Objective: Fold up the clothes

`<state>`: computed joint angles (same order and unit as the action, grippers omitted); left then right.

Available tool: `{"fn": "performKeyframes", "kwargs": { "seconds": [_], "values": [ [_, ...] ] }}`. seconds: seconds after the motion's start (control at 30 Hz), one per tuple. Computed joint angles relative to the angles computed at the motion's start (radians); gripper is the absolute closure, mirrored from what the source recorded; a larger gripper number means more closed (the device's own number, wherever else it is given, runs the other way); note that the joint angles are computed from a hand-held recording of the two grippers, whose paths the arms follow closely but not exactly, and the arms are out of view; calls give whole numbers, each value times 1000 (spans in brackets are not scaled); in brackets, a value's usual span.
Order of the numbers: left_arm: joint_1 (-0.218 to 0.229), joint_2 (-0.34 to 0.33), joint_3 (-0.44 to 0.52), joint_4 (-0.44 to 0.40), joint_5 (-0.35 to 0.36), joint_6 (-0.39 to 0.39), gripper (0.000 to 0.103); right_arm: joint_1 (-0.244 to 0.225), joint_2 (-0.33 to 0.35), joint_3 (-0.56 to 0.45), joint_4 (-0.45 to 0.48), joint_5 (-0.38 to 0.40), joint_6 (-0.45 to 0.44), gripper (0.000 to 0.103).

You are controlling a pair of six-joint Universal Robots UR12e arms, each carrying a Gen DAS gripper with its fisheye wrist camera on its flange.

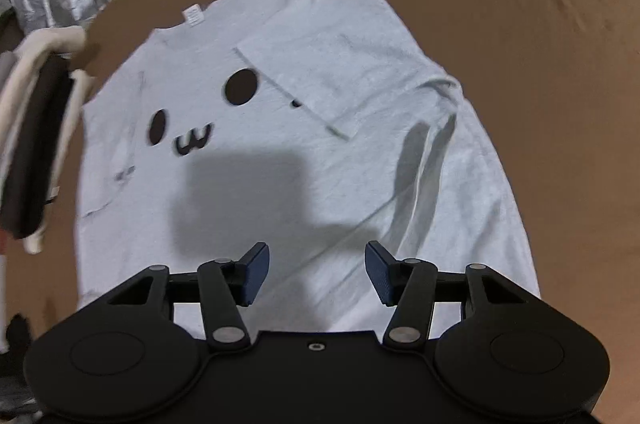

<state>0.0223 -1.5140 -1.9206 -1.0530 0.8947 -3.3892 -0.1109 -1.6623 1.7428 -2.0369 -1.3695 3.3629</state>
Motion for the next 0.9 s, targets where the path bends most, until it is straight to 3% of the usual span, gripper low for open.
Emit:
{"fn": "performKeyframes", "kwargs": {
  "seconds": [0.07,0.1,0.13,0.2,0.27,0.4,0.47,0.57,0.63,0.7,0.77,0.8,0.83,0.87,0.9],
  "values": [
    [-2,-4,-3,-10,-1,1,30,17,2,36,-102,-79,-2,44],
    [-6,-4,-3,-2,15,-1,42,23,-4,62,-168,-112,-11,44],
    [-12,0,-2,6,37,3,65,29,-9,88,-236,-145,-22,44],
    [-19,11,-5,39,48,10,78,41,-28,135,-344,-211,-42,44],
    [-25,25,-13,92,47,9,80,33,-58,169,-399,-208,23,44],
    [-44,36,-19,161,69,32,80,-15,-120,233,-476,-106,134,41],
    [-50,31,-19,178,74,32,80,-12,-119,237,-467,-129,117,41],
    [-51,11,-4,132,71,50,79,-8,-104,249,-482,-152,110,41],
    [-52,-11,21,36,72,78,51,-22,-98,268,-514,-123,127,41],
    [-46,-23,23,1,58,66,51,-47,-93,300,-595,-55,185,41],
    [-43,-22,16,32,54,67,61,-56,-78,312,-640,-29,238,41],
    [-47,-21,15,56,67,76,82,-53,-68,309,-644,-36,245,41],
    [-53,-19,15,81,84,87,92,-45,-57,304,-641,-63,238,41],
    [-58,-17,14,107,100,100,93,-32,-46,297,-635,-106,217,43],
    [-65,-14,13,136,114,102,95,-20,-36,290,-633,-151,189,62]
  ]
}}
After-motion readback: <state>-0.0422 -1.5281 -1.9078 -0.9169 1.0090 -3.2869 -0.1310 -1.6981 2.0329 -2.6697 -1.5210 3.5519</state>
